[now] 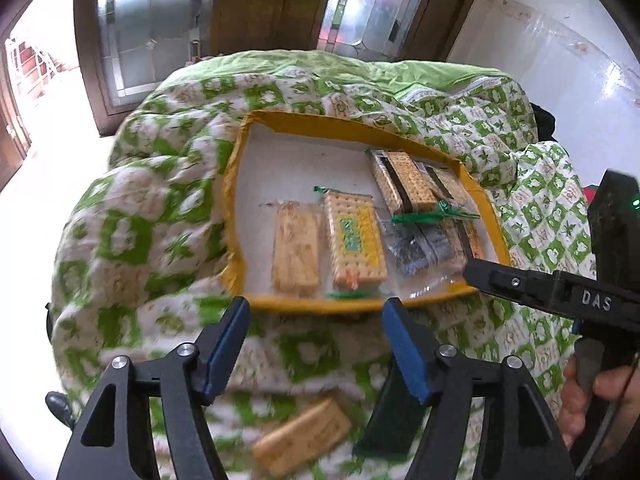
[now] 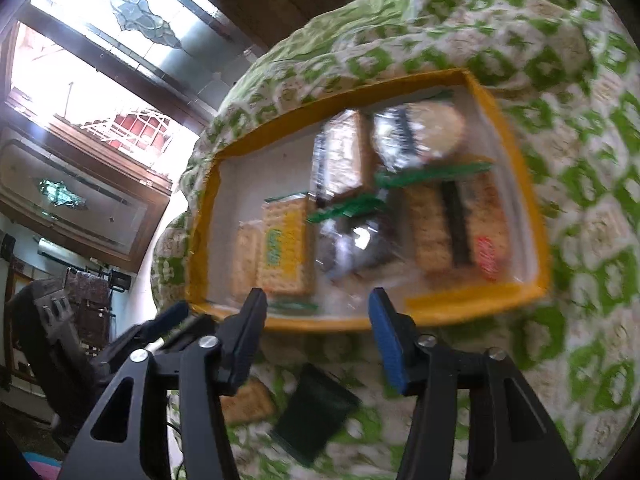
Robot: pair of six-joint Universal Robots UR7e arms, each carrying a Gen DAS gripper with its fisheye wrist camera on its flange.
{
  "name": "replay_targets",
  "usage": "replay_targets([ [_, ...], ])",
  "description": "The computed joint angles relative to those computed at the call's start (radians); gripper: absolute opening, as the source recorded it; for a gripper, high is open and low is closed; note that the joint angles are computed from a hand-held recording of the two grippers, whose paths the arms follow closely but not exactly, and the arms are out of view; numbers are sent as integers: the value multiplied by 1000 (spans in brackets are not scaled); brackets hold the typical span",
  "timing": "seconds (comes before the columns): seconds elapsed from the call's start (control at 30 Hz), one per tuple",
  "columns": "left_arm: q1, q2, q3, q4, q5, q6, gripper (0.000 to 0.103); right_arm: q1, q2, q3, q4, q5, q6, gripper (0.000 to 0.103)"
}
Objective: Organize snacks
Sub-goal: 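Move right gripper to the dark green bar while left approaches another tan biscuit pack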
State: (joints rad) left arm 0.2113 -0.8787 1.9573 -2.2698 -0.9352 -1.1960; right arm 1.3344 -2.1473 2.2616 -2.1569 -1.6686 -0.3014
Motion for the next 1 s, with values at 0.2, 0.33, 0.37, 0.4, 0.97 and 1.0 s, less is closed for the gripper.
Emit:
replay_targets([
  [0.2, -66, -51, 83, 26, -21, -130, 73, -125, -114, 26, 91, 54, -55, 65],
  [0.33, -107, -54, 128, 0, -42, -195, 73, -196, -193, 52, 163, 97, -99, 65],
  [0.37, -116, -51, 138, -12, -51, -208, 73, -205, -211, 60, 178, 100, -107, 65],
  [0.4, -123, -48, 143, -17, -57, -218, 73, -213, -229, 69, 193, 102, -115, 65],
  [0.97, -216, -40, 189, -14, -122, -312, 73, -345, -460, 142, 403, 106, -261, 66],
  [1.0, -216, -45, 192, -9, -125, -311, 73, -349, -468, 143, 410, 105, -264, 66],
])
